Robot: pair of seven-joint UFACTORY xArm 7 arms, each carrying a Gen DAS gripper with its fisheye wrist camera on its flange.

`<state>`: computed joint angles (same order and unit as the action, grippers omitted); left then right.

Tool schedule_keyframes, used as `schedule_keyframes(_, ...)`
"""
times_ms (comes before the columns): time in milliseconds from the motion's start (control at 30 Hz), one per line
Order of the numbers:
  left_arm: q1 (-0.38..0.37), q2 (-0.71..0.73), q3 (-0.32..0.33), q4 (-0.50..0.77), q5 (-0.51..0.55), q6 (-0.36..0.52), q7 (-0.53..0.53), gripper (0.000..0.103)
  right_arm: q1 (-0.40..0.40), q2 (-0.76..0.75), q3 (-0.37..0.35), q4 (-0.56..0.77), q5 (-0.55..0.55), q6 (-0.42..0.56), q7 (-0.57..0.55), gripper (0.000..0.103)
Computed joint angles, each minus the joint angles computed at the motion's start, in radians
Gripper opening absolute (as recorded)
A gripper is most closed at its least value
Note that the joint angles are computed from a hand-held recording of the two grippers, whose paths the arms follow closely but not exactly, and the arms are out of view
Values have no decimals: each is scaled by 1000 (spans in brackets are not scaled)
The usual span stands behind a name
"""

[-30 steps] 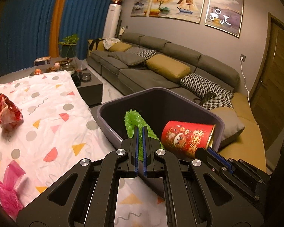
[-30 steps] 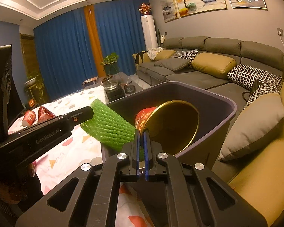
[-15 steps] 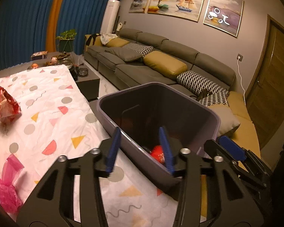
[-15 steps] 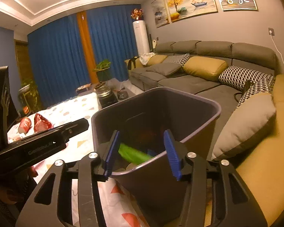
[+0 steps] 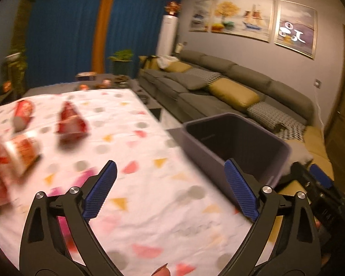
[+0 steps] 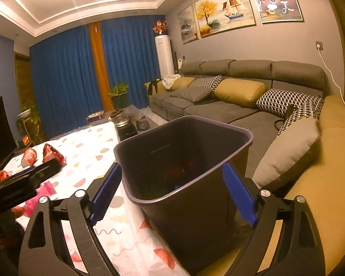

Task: Collect trash
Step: 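Move both open tools back over the trash on the table, then grasp the red printed plastic bag with the left tool while the right tool grasps the pink bag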

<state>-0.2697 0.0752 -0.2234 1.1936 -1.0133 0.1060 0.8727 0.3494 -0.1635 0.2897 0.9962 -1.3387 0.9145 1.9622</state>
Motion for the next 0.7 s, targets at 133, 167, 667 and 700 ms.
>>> schedule_keyframes(133,9,-71,35,-85,-12,-60,5,97,22,28,17,35,-1,24,-9,90)
schedule_keyframes(167,7,-86,48,-104,-16,-75,11,97,31,38,21,47,-4,31,-13,90)
schedule_keyframes(667,-62,-210,399,-267,-36,-181,61,97,222,286,-31,311,-61,29,-73,91)
schedule_keyframes(700,-85,-213,431,-266,-63,-185,90,97,237,308,-38,337,-60,26,-81,91)
